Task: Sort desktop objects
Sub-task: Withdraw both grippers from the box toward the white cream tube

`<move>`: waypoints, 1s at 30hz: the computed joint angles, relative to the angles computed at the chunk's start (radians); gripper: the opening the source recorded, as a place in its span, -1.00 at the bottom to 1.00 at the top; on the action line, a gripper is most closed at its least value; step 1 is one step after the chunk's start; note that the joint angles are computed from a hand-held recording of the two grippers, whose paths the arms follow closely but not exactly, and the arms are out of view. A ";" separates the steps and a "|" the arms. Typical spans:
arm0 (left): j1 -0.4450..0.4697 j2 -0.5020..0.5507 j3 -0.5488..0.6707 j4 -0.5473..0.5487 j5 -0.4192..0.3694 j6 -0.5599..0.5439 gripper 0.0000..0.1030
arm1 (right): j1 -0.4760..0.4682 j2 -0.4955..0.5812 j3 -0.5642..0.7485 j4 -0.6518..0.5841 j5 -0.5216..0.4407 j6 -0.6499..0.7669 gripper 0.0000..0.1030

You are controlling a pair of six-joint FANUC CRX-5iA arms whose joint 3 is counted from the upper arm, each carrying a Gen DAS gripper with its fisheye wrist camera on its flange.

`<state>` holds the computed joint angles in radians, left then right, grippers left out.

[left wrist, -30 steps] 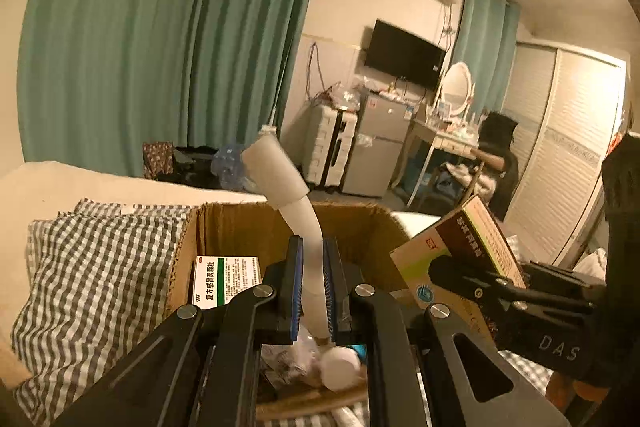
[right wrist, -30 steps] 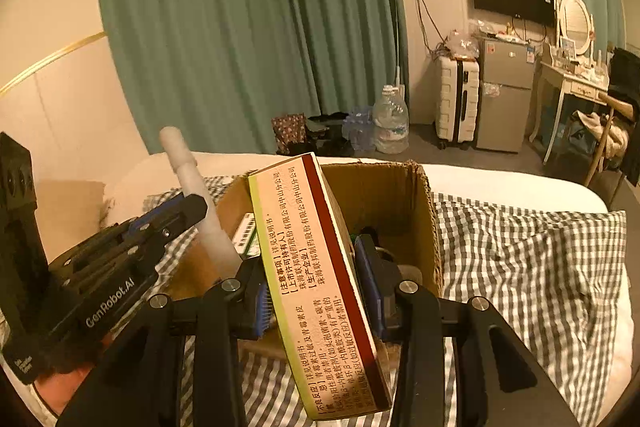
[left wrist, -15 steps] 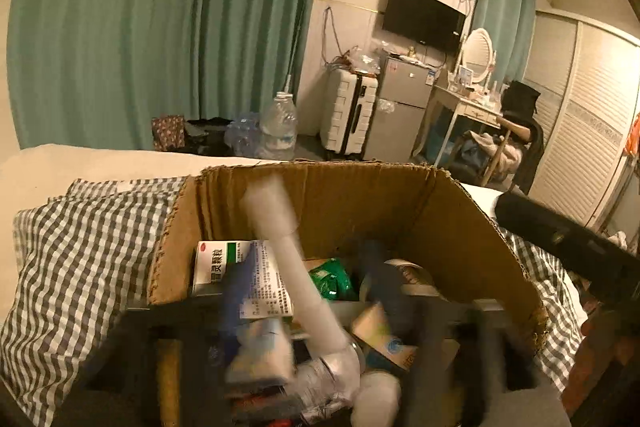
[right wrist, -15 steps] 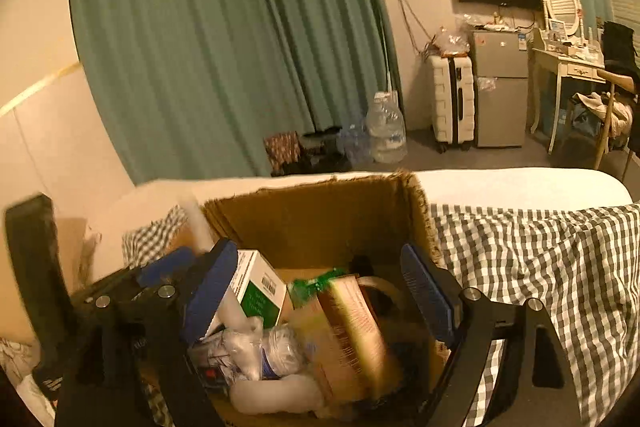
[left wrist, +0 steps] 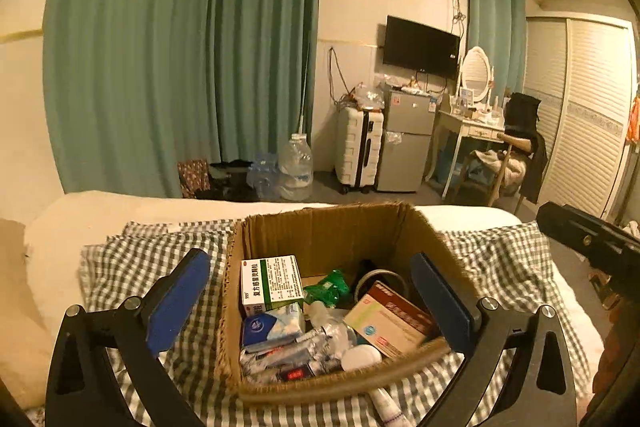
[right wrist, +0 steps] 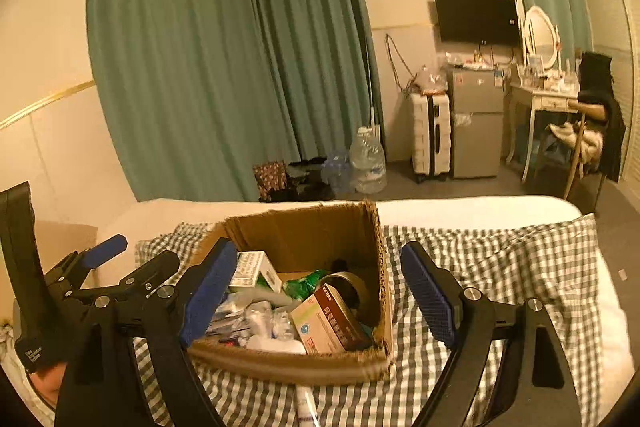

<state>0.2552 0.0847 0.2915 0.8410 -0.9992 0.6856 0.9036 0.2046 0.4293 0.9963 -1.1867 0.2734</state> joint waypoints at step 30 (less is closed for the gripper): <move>0.156 -0.193 -0.412 -0.073 0.002 -0.033 1.00 | 0.142 -0.067 -0.245 -0.183 -0.093 -0.172 0.99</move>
<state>0.4111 -0.1085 -0.1203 0.7676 -0.9974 0.6526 1.0453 0.1380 0.1840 0.8132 -1.2794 0.1017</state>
